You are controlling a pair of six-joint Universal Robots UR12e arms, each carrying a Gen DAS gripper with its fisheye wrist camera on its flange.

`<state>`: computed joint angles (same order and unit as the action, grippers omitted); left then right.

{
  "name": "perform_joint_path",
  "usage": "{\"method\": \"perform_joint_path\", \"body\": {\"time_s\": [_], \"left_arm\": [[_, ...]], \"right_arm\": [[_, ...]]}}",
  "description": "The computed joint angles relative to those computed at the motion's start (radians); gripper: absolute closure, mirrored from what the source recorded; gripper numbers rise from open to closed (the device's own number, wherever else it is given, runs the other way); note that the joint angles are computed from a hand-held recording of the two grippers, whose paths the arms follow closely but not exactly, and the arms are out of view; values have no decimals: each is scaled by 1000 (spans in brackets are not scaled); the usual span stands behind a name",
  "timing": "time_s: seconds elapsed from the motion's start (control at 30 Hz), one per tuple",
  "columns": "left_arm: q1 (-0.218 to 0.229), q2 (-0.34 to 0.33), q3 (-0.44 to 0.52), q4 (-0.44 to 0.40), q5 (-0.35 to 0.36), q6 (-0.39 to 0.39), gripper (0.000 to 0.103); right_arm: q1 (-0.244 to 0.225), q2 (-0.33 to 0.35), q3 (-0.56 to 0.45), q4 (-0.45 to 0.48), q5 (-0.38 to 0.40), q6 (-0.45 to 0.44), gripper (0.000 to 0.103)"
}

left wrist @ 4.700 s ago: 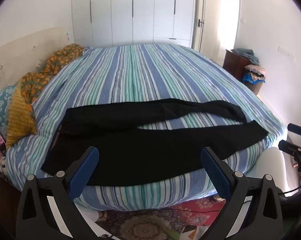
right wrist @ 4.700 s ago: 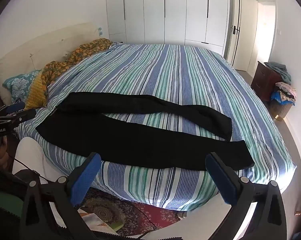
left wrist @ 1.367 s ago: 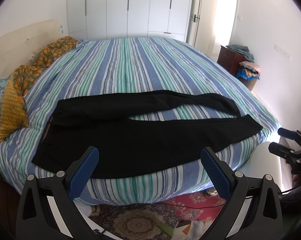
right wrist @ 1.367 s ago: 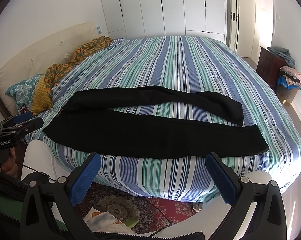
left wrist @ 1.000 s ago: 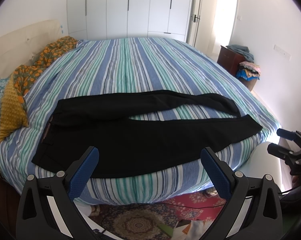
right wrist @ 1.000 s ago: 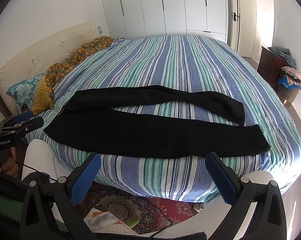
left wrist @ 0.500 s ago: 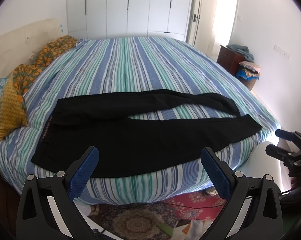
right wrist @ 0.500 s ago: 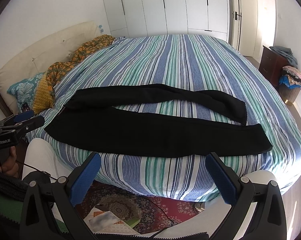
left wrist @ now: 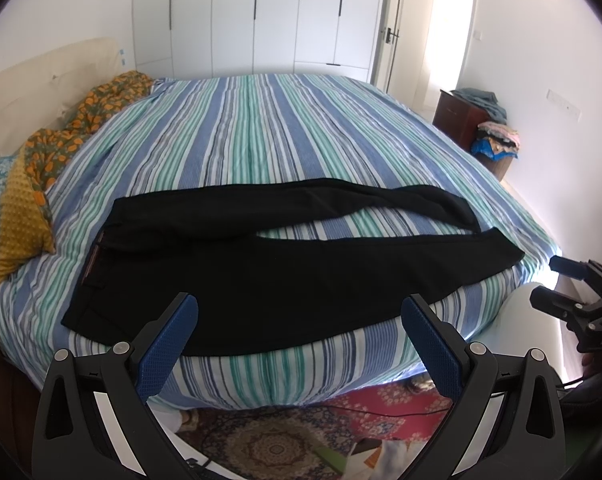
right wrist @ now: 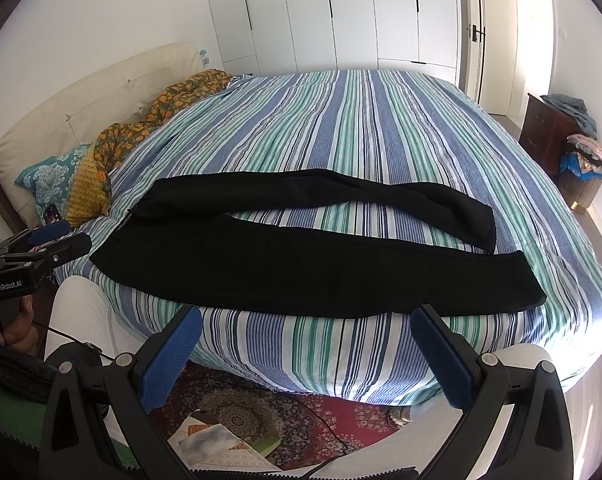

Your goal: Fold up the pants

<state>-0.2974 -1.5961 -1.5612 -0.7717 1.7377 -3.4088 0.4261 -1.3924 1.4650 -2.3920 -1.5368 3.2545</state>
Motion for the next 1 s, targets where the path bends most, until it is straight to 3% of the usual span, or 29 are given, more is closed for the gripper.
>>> {"method": "perform_joint_path", "body": {"time_s": [1.0], "left_arm": [[9, 2, -7, -9, -20, -12, 1]], "right_arm": [[3, 11, -3, 8, 13, 5, 0]]}}
